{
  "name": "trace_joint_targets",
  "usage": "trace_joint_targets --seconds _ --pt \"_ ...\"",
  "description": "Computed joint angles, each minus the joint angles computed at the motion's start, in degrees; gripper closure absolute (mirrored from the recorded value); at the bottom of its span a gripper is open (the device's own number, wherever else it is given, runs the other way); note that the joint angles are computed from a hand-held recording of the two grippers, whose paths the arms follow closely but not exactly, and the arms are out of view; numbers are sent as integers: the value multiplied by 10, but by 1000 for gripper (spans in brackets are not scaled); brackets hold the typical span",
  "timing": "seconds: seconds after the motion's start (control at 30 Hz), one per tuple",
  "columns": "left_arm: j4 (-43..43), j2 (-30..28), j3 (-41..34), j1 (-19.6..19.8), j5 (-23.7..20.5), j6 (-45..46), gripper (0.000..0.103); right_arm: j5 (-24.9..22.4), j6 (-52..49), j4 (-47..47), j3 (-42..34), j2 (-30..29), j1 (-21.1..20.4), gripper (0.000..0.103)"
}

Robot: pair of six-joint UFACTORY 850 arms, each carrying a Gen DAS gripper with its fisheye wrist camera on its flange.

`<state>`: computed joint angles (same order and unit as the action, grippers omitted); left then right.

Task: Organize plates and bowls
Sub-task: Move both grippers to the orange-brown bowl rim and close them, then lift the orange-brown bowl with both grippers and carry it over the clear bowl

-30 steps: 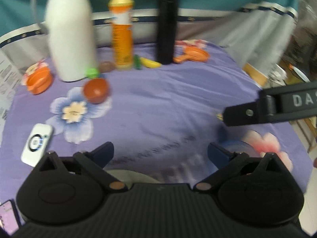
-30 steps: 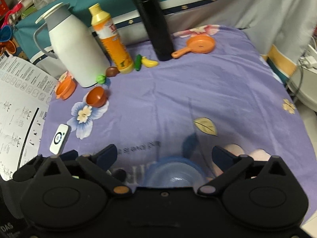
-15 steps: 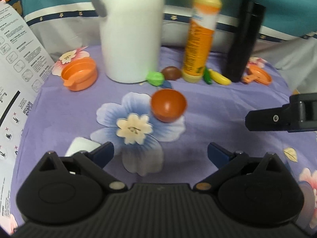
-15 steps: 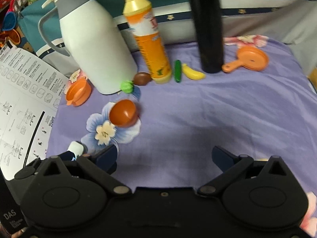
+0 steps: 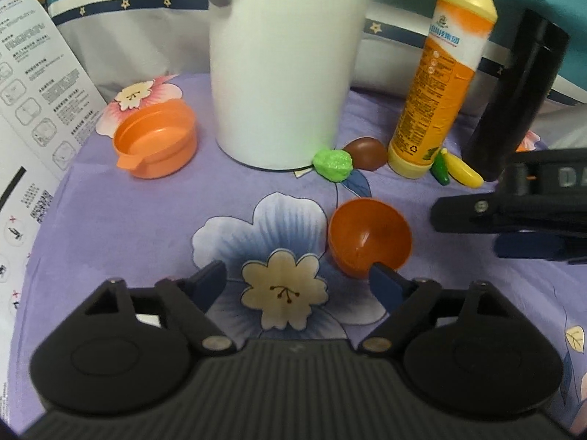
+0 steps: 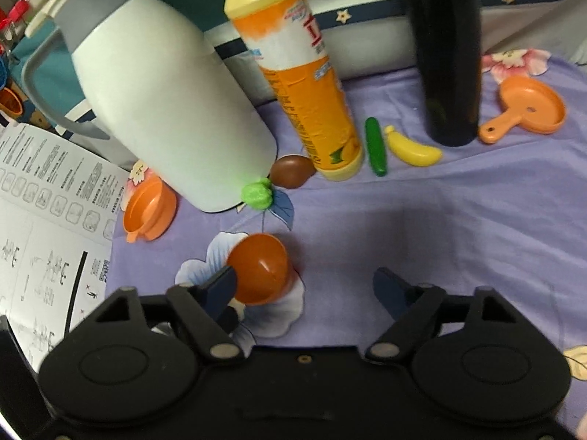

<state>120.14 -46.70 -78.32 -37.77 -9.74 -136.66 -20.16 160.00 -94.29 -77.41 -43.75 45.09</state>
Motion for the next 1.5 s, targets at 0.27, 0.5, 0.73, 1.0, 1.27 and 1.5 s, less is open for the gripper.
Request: trace_joint_targets --seconds 0.27,0.5,0.73,1.0,1.27,1.5 --pt "-30 -30 -39 0 21 37 35 28 -44 18 -56 -46 -15 60" --pt "-21 -50 -63 4 49 36 72 47 -42 8 -74 -66 -21 90" --pt "-28 -51 -62 1 53 44 85 49 -53 4 -85 -76 -17 97" --pt "-3 -25 -32 -7 39 17 86 40 -30 -14 -59 -53 -8 97" --pt "95 23 18 -28 29 -91 86 17 -14 -15 -2 -3 14 97" --pt "109 64 59 -57 12 -111 86 -11 20 -23 64 51 38 97"
